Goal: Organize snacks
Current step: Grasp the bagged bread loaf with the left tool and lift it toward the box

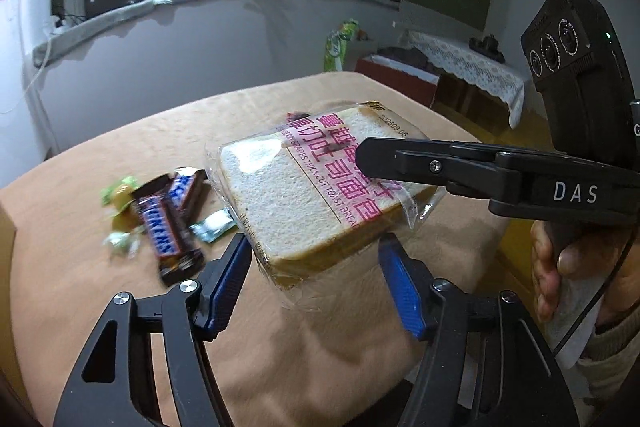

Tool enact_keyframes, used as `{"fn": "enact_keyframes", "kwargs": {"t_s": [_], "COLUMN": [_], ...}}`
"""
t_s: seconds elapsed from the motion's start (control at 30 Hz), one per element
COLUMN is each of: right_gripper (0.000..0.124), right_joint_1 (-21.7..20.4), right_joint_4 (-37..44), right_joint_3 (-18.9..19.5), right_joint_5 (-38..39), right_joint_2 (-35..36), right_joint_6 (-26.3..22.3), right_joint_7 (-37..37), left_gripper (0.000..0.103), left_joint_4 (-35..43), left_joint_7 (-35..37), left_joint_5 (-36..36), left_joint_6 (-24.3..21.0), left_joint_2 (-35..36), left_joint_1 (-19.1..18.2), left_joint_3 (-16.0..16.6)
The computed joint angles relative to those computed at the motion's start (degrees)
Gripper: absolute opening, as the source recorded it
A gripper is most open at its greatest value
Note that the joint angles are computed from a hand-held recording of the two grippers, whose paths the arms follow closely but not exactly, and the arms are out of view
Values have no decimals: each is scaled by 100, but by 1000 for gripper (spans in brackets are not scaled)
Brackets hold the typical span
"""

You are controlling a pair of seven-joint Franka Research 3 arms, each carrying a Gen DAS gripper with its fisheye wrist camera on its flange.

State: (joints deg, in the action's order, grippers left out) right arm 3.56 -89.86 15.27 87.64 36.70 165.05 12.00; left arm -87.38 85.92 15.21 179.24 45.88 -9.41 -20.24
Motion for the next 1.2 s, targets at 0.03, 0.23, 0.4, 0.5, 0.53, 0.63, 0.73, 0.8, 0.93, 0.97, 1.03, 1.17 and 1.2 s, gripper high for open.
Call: {"fn": "enact_keyframes", "kwargs": {"t_s": [0.03, 0.23, 0.4, 0.5, 0.53, 0.63, 0.73, 0.8, 0.93, 0.97, 1.03, 1.17, 1.2], "right_gripper": [53, 53, 53, 53, 53, 53, 53, 53, 53, 53, 53, 53, 53], "right_joint_1": [15, 296, 586, 743, 792, 954, 1120, 1248, 1464, 1476, 1636, 1850, 1907], "right_joint_4": [-32, -77, 8, 125, 169, 353, 565, 765, 1233, 1293, 1609, 2211, 2394], "right_joint_3": [19, 63, 154, 236, 261, 340, 411, 432, 473, 526, 487, 469, 468], "right_joint_5": [4, -174, -526, -812, -925, -1358, -1883, -2271, -2993, -3111, -3494, -4133, -4285], "right_joint_2": [-42, -196, -231, -185, -161, -47, 99, 238, 567, 619, 835, 1243, 1364], "right_joint_6": [7, 114, 278, 366, 393, 449, 476, 442, 286, 277, 150, -97, -169], "right_joint_7": [-39, -66, 57, 215, 294, 574, 927, 1197, 1729, 1788, 2105, 2601, 2716], "left_gripper": [65, 65, 65, 65, 65, 65, 65, 65, 65, 65, 65, 65, 65], "left_joint_4": [-153, -1003, -1843, -2223, -2346, -2686, -3076, -3304, -3653, -3726, -3867, -4064, -4092], "left_joint_7": [-63, -536, -1022, -1197, -1222, -1230, -1181, -1046, -777, -732, -638, -515, -482], "left_joint_5": [-10, 83, 206, 164, 117, -78, -288, -547, -994, -1062, -1260, -1491, -1550], "left_joint_6": [115, 793, 1472, 1778, 1871, 2136, 2415, 2558, 2759, 2791, 2868, 2981, 2997], "left_joint_2": [-102, -634, -1158, -1428, -1509, -1709, -1910, -2030, -2202, -2242, -2301, -2381, -2389], "left_joint_1": [-2, 89, 93, -120, -200, -353, -343, -413, -405, -367, -312, -152, -118], "left_joint_3": [61, 348, 767, 1208, 1357, 1680, 1848, 2015, 2148, 2134, 2154, 2129, 2136]}}
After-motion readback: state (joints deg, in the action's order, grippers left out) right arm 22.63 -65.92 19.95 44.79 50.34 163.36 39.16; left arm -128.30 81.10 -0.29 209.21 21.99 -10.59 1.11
